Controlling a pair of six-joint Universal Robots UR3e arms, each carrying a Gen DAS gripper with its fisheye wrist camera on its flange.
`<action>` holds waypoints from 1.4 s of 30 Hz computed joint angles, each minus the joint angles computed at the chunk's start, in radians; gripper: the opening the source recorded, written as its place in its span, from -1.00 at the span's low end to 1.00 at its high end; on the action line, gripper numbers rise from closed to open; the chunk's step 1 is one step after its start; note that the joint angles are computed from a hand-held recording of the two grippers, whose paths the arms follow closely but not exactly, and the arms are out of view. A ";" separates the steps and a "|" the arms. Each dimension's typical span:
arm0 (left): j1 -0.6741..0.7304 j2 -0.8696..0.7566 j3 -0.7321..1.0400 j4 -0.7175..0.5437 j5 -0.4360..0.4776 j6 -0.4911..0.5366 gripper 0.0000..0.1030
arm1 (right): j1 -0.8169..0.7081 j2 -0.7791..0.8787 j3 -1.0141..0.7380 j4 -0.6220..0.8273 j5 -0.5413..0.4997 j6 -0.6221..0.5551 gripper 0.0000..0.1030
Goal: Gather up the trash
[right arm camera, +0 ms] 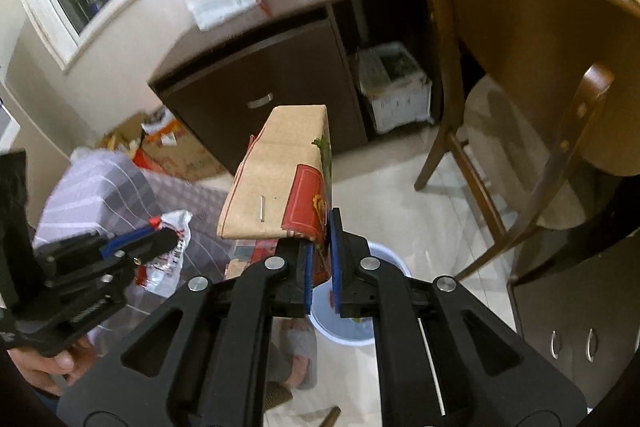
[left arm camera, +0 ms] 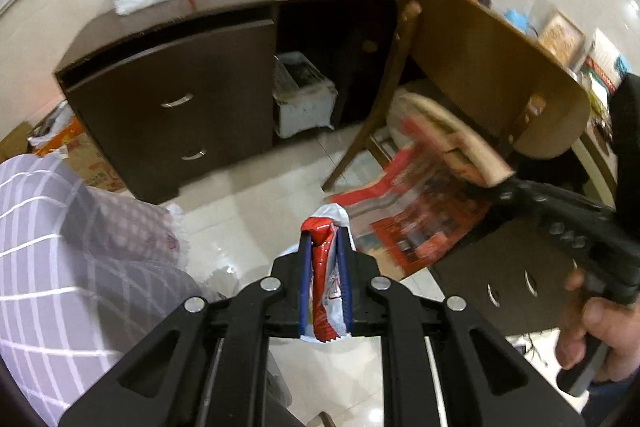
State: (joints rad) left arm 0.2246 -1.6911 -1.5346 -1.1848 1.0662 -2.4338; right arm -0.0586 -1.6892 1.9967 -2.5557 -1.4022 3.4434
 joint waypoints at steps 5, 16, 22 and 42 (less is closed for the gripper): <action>-0.050 -0.047 -0.007 0.081 0.065 -0.031 0.71 | -0.074 0.075 0.128 -0.128 0.086 0.053 0.64; 0.008 0.021 -0.013 0.056 0.055 -0.013 0.77 | -0.066 -0.018 0.159 -0.069 0.045 0.094 0.88; 0.081 0.122 -0.020 -0.001 -0.015 0.031 0.78 | 0.008 -0.019 0.056 -0.011 -0.015 0.130 0.88; 0.600 0.465 0.068 -0.410 -0.319 0.331 0.83 | 0.421 0.076 -0.517 0.287 -0.370 0.307 0.88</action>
State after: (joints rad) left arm 0.8249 -1.2260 -1.4665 -1.5946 0.7472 -2.1032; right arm 0.3621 -1.6135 1.4801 -2.2689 -1.7724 3.7506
